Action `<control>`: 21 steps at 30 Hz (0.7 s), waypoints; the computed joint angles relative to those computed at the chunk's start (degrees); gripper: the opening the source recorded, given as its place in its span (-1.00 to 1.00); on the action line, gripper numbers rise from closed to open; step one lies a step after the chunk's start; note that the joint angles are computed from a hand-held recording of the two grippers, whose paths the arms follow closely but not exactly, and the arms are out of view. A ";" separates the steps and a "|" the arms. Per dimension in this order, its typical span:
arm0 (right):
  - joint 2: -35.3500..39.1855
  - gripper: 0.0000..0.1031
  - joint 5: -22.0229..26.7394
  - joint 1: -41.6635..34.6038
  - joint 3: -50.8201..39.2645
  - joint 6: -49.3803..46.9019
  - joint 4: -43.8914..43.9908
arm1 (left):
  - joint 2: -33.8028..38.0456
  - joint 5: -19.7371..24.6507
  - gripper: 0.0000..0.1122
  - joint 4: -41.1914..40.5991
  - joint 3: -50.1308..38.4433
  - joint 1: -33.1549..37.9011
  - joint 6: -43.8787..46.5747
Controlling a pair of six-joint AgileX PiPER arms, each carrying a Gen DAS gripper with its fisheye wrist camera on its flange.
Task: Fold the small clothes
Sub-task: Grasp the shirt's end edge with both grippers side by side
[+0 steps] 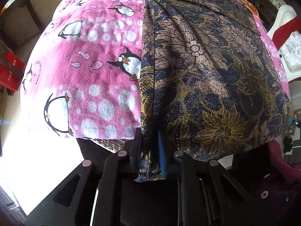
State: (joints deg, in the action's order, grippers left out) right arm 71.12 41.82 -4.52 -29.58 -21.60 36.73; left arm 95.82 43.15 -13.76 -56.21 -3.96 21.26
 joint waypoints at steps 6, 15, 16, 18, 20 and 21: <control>1.31 -0.57 -0.55 0.55 -0.31 -0.62 0.11 | 0.01 1.22 -0.25 -1.77 0.40 0.12 3.19; 3.25 -0.39 -0.65 0.53 -0.07 -4.22 3.97 | 2.08 2.19 -0.18 -3.35 -1.29 0.04 3.64; 3.50 -0.39 -0.98 1.21 -0.11 -4.08 3.78 | 2.62 2.93 -0.18 -4.45 -1.94 0.61 4.14; 3.79 -0.48 -1.29 2.84 -0.42 -3.88 3.12 | 3.00 3.95 -0.18 -6.11 -2.38 1.82 5.51; 3.63 -0.74 -1.20 3.54 -0.69 -4.01 2.60 | 3.12 4.44 -0.21 -7.10 -2.49 2.42 6.48; 3.18 -0.88 -1.53 4.18 -0.75 -3.53 2.24 | 3.00 4.24 -0.28 -6.70 -2.44 2.32 6.29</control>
